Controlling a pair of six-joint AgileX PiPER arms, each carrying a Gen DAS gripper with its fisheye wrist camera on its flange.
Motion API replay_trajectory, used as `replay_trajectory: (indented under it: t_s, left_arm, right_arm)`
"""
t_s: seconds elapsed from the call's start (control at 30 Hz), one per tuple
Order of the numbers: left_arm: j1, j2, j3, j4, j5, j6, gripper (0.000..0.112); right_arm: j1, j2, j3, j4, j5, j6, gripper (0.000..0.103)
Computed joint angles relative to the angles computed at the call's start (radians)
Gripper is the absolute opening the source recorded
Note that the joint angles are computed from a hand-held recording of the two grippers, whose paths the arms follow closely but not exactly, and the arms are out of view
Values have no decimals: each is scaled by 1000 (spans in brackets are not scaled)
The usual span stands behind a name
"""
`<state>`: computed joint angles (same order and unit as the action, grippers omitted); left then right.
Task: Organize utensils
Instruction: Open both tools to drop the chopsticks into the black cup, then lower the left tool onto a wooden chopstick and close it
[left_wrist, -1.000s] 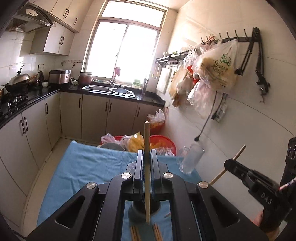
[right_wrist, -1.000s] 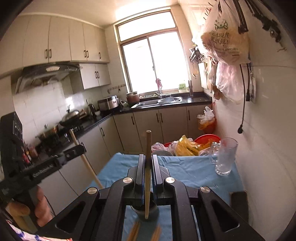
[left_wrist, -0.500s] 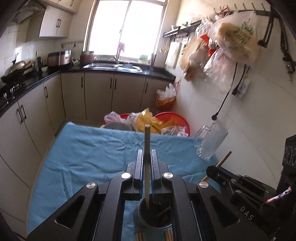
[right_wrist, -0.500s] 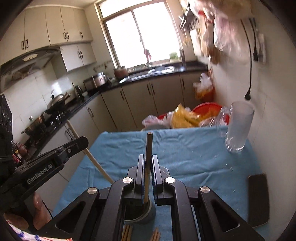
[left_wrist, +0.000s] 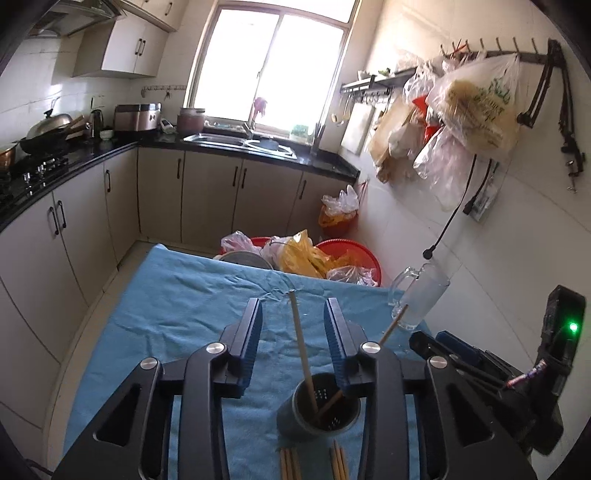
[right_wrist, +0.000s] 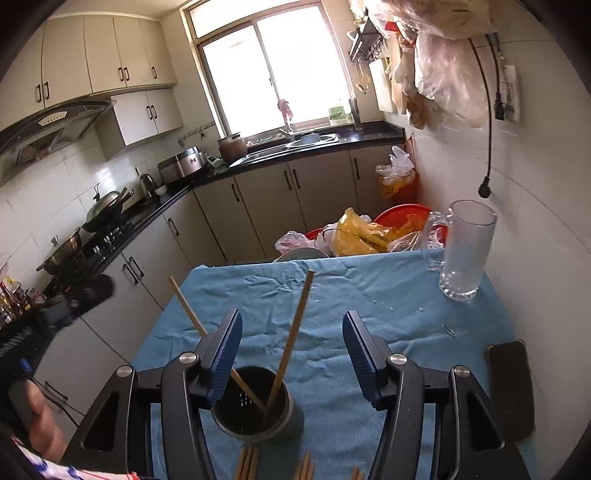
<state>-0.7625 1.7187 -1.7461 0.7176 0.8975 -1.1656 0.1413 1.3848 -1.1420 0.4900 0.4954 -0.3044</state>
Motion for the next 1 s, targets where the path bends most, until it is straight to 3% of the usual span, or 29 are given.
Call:
replay_trajectory:
  t_s: [0.17,0.4,0.6,0.73,0.9,1.0]
  left_arm:
    - [-111,-173,219,153,44,-194,48]
    - [-244,-291,504,200,97,-409,50]
    - [-255,-264,725,100,-34,-523,49]
    - [-241,-199,767,31,-168,-489,35]
    - [-217,-95,706,-51,-262,-368,25]
    - [-202,-36,666,-93,-296,-311,19]
  right_arm:
    - [-31,-130,129,-34,7,8,71]
    - [-146,-264,404,45,43,-148,72]
    - [-234,-275,629,173,33,-394,72]
    - [-275,-274,712,245,22,-551,64]
    - [-180,-265,749,186,-69,-487,53]
    - [-139,-256,770,195,-123,-491,53]
